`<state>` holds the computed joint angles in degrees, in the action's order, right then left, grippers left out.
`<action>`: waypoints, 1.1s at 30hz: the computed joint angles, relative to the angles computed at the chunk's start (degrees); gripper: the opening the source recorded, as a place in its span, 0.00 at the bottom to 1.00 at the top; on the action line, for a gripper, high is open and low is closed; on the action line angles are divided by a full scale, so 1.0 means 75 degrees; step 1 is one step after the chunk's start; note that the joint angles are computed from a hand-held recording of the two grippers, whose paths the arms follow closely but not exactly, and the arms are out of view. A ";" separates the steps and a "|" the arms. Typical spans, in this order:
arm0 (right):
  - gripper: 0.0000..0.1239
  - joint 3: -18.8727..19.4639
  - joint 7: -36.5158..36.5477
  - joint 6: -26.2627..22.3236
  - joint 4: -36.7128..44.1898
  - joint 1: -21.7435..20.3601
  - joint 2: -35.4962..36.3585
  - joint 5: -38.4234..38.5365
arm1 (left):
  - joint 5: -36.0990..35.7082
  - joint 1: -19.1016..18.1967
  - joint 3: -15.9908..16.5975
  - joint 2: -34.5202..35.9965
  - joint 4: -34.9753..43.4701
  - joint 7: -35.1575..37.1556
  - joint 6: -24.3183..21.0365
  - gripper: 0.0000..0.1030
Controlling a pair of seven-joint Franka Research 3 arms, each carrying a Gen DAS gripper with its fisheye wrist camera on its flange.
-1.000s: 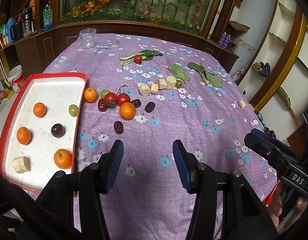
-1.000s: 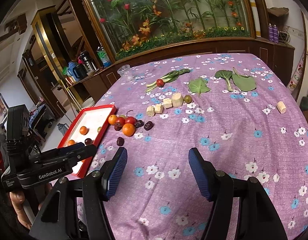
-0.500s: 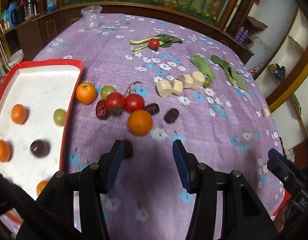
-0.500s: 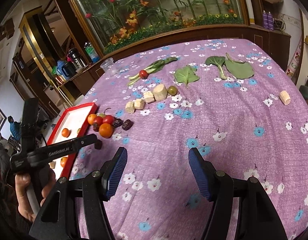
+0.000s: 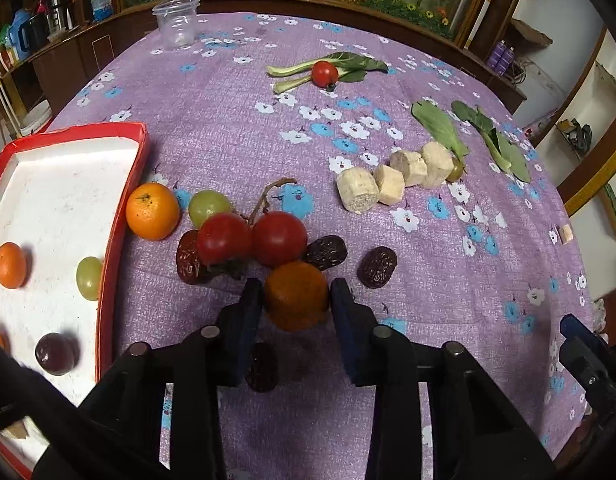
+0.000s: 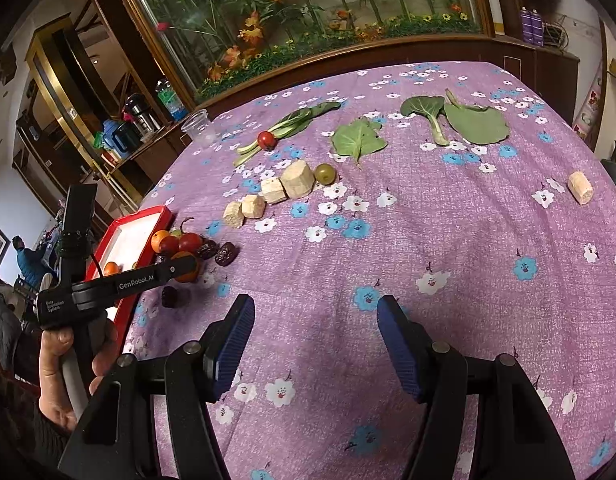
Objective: Organize fruits
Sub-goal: 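Grasp another orange beside the tomatoes with the left tool, then grasp the beige cylinder with the right tool while the left tool holds the orange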
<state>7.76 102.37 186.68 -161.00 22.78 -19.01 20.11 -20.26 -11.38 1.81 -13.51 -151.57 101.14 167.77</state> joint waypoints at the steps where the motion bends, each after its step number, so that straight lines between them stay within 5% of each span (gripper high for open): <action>1: 0.53 -0.0043 -0.0006 -0.0001 0.0005 0.0020 0.0015 0.0000 | 0.0023 0.0015 -0.0014 -0.0006 -0.0006 -0.0014 0.0015 0.30; 5: 0.53 -0.0317 -0.0133 0.0007 0.0008 0.0144 0.0011 -0.0024 | -0.0132 -0.0167 0.0125 -0.0140 -0.0103 0.0119 0.0021 0.30; 9: 0.53 -0.1329 -0.0516 -0.0061 0.0042 0.0706 -0.0049 0.0027 | -0.0435 -0.0482 0.0273 -0.0547 -0.0301 0.0401 0.0000 0.30; 14: 0.53 -0.0344 -0.0650 -0.0370 0.0174 -0.1102 -0.0143 -0.0189 | -0.0849 -0.1096 0.0595 -0.1125 -0.0523 0.0728 0.0002 0.30; 20: 0.50 0.0161 -0.0563 -0.0862 0.0609 -0.2844 0.0109 -0.0832 | -0.1087 -0.1625 0.0849 -0.1380 -0.0560 0.0870 -0.0023 0.30; 24: 0.49 0.0834 -0.0035 -0.0991 0.0845 -0.4276 0.0254 -0.1730 | -0.1192 -0.1747 0.0925 -0.1291 -0.0500 0.0959 -0.0078 0.30; 26: 0.47 0.0638 -0.0019 -0.0965 0.0923 -0.4385 0.0364 -0.1919 | -0.1331 -0.1811 0.0989 -0.1254 -0.0460 0.1094 -0.0175 0.30; 30: 0.42 0.1422 0.0854 -0.1146 0.1226 -0.5825 0.0676 -0.3123 | -0.1558 -0.1796 0.0930 -0.1218 -0.0452 0.1289 -0.0227 0.30; 33: 0.36 0.1549 0.1298 -0.1318 0.1481 -0.6266 0.1028 -0.3824 | -0.1667 -0.1740 0.0860 -0.1193 -0.0437 0.1387 -0.0249 0.30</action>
